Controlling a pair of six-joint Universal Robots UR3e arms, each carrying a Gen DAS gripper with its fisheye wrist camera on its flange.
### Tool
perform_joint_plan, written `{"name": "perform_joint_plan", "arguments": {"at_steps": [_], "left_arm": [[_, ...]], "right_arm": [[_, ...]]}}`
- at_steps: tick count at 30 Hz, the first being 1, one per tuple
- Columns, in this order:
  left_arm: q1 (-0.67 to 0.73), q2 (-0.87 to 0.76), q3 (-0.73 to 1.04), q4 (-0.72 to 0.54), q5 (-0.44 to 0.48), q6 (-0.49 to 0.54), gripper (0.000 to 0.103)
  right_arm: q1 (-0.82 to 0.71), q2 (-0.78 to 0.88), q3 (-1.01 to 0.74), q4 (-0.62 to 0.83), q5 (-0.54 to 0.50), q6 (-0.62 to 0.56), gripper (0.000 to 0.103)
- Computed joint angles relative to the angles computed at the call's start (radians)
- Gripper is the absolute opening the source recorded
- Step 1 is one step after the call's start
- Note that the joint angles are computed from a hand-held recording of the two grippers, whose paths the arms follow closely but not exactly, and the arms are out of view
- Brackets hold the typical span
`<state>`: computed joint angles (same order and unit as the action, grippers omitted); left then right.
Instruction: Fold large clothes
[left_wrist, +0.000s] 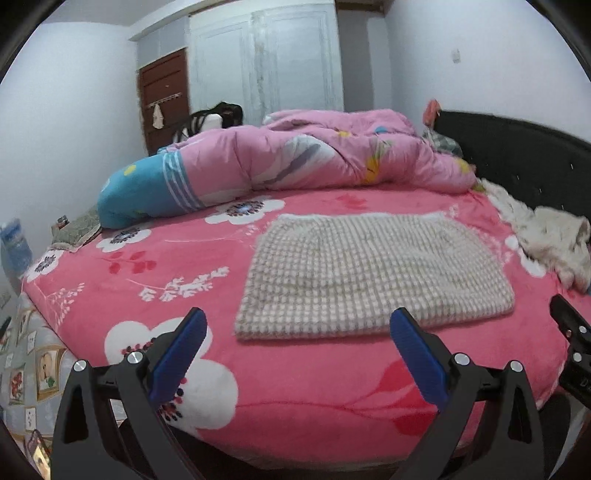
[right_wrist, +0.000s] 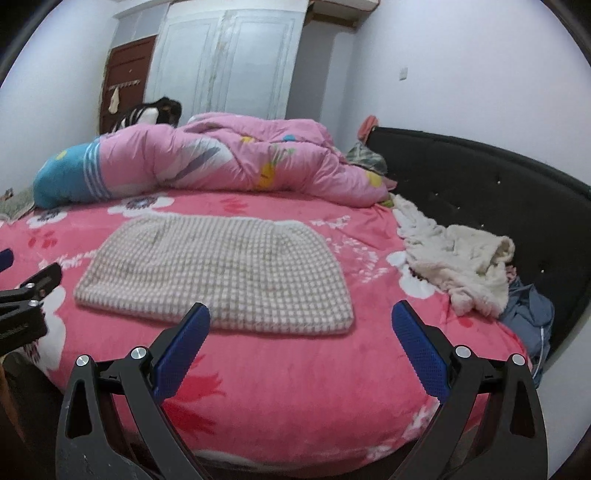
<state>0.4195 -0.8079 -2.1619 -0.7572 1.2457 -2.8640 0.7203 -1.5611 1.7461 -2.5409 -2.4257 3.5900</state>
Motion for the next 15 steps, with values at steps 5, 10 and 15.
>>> {"name": "perform_joint_plan", "arguments": {"at_steps": [5, 10, 15], "left_arm": [[-0.016, 0.014, -0.026, -0.025, -0.001, 0.039, 0.098], [0.009, -0.021, -0.002, -0.103, -0.047, 0.027, 0.098], [-0.029, -0.098, 0.031, -0.080, 0.001, 0.008, 0.098]], "right_arm": [[-0.049, -0.050, 0.029, 0.050, 0.139, 0.067, 0.095], [-0.064, -0.046, 0.032, 0.083, 0.178, 0.083, 0.095], [-0.094, -0.048, 0.026, 0.088, 0.265, 0.090, 0.095]]}}
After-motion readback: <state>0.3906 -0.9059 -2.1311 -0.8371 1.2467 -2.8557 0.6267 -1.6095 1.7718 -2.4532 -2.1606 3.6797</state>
